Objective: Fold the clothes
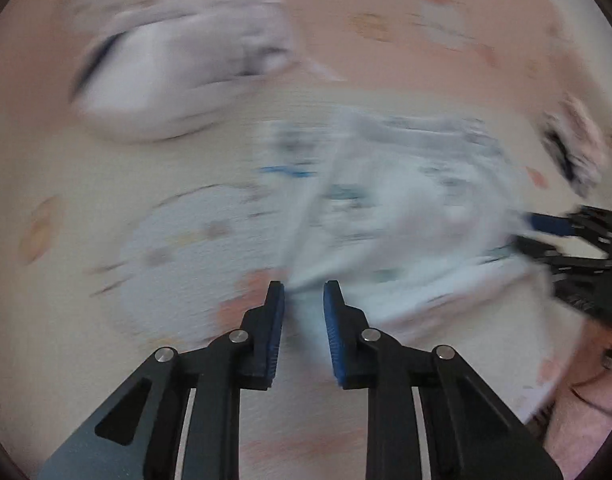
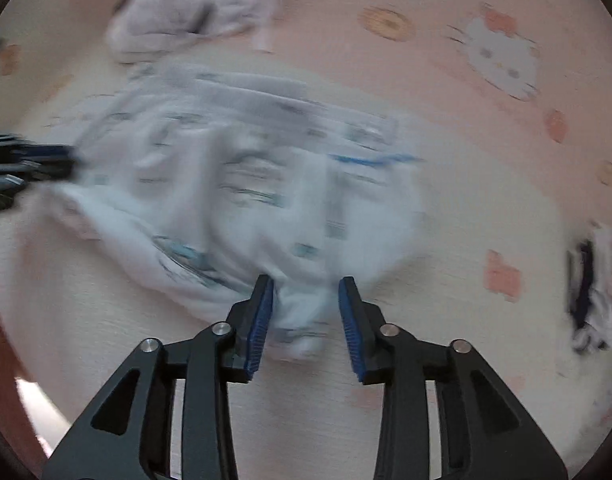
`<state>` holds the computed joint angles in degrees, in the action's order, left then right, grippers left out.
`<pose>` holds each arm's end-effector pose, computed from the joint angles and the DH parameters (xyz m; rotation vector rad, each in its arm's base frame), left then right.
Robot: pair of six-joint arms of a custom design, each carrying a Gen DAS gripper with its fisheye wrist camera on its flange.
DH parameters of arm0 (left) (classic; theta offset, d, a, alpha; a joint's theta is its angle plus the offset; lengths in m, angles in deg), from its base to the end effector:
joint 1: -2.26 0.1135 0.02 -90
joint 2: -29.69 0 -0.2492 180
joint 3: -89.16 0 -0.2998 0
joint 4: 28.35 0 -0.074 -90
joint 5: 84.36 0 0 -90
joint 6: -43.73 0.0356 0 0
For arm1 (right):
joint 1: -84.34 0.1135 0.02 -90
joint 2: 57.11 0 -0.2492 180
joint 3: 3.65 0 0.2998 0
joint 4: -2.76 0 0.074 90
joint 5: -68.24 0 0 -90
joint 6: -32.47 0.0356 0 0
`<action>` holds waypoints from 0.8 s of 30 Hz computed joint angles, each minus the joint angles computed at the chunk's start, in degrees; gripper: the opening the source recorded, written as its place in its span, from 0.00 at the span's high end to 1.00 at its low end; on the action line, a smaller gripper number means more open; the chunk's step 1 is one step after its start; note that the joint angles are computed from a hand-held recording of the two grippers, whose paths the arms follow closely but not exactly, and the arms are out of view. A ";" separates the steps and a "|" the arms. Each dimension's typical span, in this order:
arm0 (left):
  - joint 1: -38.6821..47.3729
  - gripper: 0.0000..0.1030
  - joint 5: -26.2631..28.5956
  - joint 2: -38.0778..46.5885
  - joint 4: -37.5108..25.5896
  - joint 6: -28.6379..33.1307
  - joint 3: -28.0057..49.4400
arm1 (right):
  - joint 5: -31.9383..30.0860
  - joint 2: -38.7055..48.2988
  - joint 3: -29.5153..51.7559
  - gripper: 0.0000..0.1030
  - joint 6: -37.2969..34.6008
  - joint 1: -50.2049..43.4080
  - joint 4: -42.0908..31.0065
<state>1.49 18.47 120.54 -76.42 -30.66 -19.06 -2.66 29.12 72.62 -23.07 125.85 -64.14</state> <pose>0.3491 -0.0126 0.1645 0.4469 2.6727 -0.2313 0.2499 0.2056 0.2055 -0.1160 2.7508 -0.1699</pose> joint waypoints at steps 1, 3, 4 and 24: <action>0.77 0.78 2.27 -0.77 0.18 -0.22 -0.19 | -0.78 -1.79 -0.80 0.65 0.82 -0.97 -0.01; 0.71 0.77 7.45 -2.50 1.33 -0.48 -0.57 | -1.45 -5.77 -1.83 0.64 2.77 -1.48 2.13; -0.64 0.77 9.06 -2.27 1.67 0.13 -0.08 | -1.33 -5.90 -1.20 0.62 2.67 -0.97 3.02; -2.44 0.62 14.93 8.78 0.11 1.81 11.52 | -1.23 2.45 3.96 0.59 0.62 -3.49 9.97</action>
<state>-0.95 33.40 129.32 -76.31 -28.86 -7.54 -3.88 31.57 76.58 -22.45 122.36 -54.17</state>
